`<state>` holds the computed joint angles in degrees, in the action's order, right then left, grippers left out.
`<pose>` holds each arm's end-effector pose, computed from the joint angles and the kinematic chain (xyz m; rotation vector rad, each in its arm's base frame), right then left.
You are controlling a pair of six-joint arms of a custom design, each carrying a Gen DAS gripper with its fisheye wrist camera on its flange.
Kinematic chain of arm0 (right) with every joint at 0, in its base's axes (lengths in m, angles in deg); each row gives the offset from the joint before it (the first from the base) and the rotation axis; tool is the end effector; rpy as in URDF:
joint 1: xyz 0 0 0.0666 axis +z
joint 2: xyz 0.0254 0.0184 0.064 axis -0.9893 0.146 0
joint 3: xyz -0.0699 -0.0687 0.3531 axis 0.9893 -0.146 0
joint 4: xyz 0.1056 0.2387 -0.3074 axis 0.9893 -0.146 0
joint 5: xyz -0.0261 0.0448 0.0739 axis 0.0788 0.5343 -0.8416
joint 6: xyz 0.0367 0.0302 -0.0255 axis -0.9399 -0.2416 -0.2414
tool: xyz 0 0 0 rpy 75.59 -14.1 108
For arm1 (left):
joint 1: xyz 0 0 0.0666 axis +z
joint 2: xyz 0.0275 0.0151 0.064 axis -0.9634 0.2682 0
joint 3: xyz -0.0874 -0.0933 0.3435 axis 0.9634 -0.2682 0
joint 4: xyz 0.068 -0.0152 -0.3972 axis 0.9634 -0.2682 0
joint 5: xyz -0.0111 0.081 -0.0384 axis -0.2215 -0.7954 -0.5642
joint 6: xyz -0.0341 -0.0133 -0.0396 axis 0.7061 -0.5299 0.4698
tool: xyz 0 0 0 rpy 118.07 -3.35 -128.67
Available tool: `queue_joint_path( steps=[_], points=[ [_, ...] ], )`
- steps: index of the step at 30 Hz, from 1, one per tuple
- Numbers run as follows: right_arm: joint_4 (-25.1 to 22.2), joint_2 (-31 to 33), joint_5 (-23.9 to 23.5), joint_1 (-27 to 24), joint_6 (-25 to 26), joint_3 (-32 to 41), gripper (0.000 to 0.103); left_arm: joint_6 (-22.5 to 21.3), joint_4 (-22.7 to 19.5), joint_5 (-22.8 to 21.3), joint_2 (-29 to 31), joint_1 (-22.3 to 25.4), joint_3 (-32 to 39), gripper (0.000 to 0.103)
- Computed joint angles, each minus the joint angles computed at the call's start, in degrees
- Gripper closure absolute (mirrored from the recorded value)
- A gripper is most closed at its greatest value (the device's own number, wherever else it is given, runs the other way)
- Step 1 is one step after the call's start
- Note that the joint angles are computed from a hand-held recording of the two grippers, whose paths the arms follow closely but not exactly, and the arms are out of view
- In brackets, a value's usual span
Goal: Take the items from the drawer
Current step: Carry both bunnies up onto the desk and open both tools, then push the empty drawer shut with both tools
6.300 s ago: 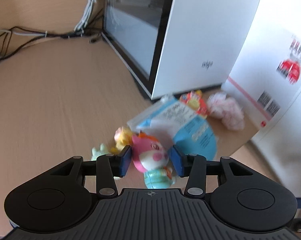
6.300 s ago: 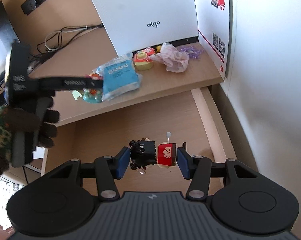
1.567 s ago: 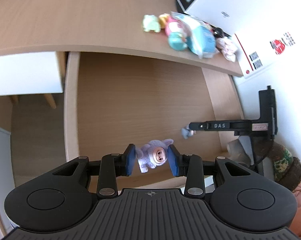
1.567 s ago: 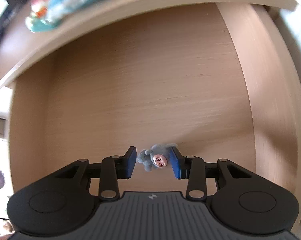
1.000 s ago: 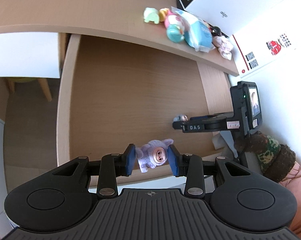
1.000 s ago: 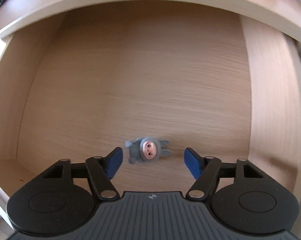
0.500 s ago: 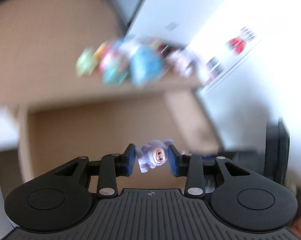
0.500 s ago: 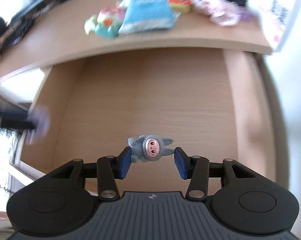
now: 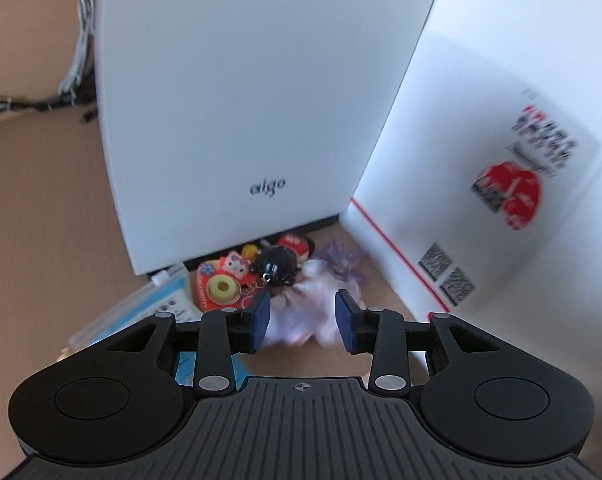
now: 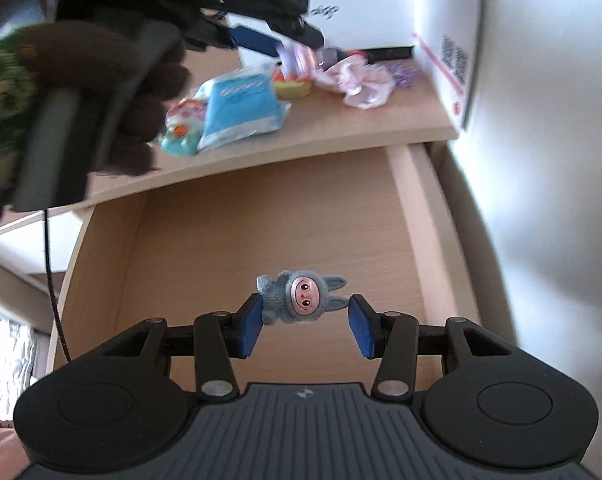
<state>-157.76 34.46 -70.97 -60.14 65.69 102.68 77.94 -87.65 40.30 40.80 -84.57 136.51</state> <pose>0.5529 0.2217 0.4939 -0.3321 2.5722 0.3671 0.6202 -0.1019 0.4276 -0.6151 2.2842 -0.0592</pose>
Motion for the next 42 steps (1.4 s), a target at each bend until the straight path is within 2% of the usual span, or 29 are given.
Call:
queue_joint_path(
  steps=[2,3,7,10,14,17,19,21,22,23,25,26,30,34,38,40,42],
  points=[
    [0.3,-0.2,1.1,-0.2,-0.9,-0.3,0.057,0.6,-2.8,-0.6,1.8,0.1,2.4,0.064],
    [0.2,-0.2,1.3,-0.4,-1.2,-0.3,0.057,0.9,-2.5,-1.6,1.6,0.0,2.2,0.064],
    [1.3,-0.4,1.7,-0.7,-0.9,-1.5,0.057,4.3,5.9,-4.3,-4.8,-0.1,-6.0,0.064],
    [1.5,-0.3,2.3,-0.8,-0.8,-1.8,0.057,8.1,9.2,-3.4,-11.5,-0.5,-13.4,0.064],
    [2.8,0.7,3.4,-1.1,-1.2,0.9,0.057,10.0,12.5,-2.7,-22.4,-3.6,-25.9,0.064],
    [4.0,3.8,5.0,-1.0,-0.7,7.0,0.057,13.3,11.4,-5.0,-28.8,-6.9,-32.5,0.064],
    [6.0,7.5,7.3,-0.8,-0.5,13.1,0.057,16.3,9.2,-7.8,-31.6,-9.3,-34.9,0.064],
    [9.8,10.5,10.3,-0.6,-0.6,18.1,0.057,18.8,7.2,-12.1,-33.2,-11.2,-35.9,0.064],
    [13.4,11.4,11.9,-0.4,0.2,19.2,0.056,20.3,6.3,-14.5,-33.5,-12.4,-36.1,0.064],
    [16.1,12.2,13.5,-0.2,1.4,20.1,0.051,22.0,4.9,-16.8,-33.7,-13.7,-36.2,0.064],
    [17.0,14.7,15.8,0.3,3.3,23.7,0.038,25.5,1.1,-20.4,-33.6,-15.9,-35.7,0.064],
    [17.5,14.9,15.1,0.3,3.0,23.8,0.034,28.5,-1.6,-22.1,-33.3,-17.4,-35.3,0.064],
    [19.9,12.2,8.9,0.2,-1.0,17.2,0.029,43.2,-10.2,-25.1,-31.9,-21.8,-34.6,0.064],
    [20.5,8.3,7.4,0.9,-1.2,8.6,0.029,53.3,-16.0,-24.3,-30.7,-25.8,-34.3,0.064],
    [21.9,1.8,3.5,0.8,-2.0,-1.5,0.029,56.6,-18.7,-22.4,-30.5,-28.3,-34.8,0.064],
    [23.3,-0.8,2.6,1.2,-1.6,-5.9,0.028,56.1,-17.7,-21.8,-30.9,-29.0,-35.6,0.064],
    [24.2,-4.8,-0.3,1.3,-1.0,-11.3,0.026,53.9,-14.9,-21.0,-31.7,-29.6,-37.0,0.064]
  ],
)
